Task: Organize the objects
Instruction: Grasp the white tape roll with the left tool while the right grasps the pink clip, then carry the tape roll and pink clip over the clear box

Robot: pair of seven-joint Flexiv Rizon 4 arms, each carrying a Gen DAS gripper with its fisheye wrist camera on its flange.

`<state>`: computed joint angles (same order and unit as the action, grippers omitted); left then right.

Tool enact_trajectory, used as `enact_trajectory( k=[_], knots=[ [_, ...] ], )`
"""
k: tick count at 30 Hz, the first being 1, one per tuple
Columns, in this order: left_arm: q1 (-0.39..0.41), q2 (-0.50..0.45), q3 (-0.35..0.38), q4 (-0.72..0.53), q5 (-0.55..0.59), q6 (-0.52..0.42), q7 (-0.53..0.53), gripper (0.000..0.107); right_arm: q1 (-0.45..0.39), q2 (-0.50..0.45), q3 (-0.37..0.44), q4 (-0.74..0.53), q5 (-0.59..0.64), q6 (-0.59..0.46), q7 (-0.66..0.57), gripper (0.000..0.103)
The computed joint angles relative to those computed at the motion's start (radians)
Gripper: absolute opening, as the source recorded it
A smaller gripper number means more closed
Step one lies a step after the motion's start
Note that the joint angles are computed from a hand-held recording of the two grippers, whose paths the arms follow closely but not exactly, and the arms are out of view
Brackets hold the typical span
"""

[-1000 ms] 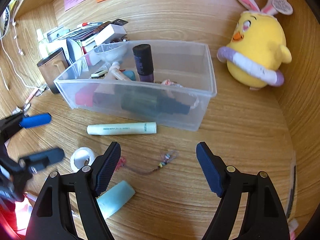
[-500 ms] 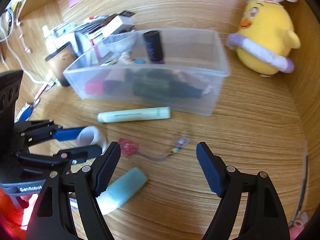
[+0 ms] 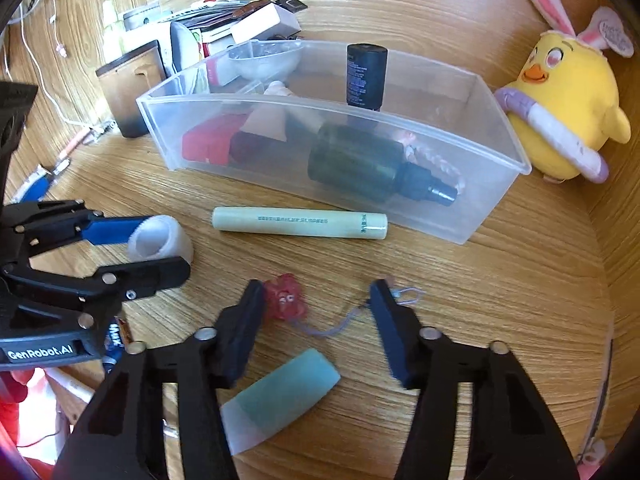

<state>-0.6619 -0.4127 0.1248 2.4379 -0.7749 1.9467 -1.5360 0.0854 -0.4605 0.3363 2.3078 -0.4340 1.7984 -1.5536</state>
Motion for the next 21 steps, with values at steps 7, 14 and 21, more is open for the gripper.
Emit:
enact_trajectory(
  k=[7, 14, 21],
  knots=[
    [0.001, 0.005, -0.006, 0.008, -0.023, 0.041, -0.008, 0.039, 0.04, -0.003, -0.044, -0.005, 0.023, 0.03, -0.001, 0.018],
    [-0.005, 0.03, -0.035, 0.031, -0.116, 0.094, 0.022, 0.039, -0.09, -0.01, 0.059, -0.008, -0.035, 0.043, 0.04, 0.011],
    [-0.001, 0.048, -0.091, 0.034, -0.242, 0.176, 0.097, 0.039, -0.142, 0.018, 0.061, 0.005, -0.1, 0.114, 0.108, 0.011]
  ],
)
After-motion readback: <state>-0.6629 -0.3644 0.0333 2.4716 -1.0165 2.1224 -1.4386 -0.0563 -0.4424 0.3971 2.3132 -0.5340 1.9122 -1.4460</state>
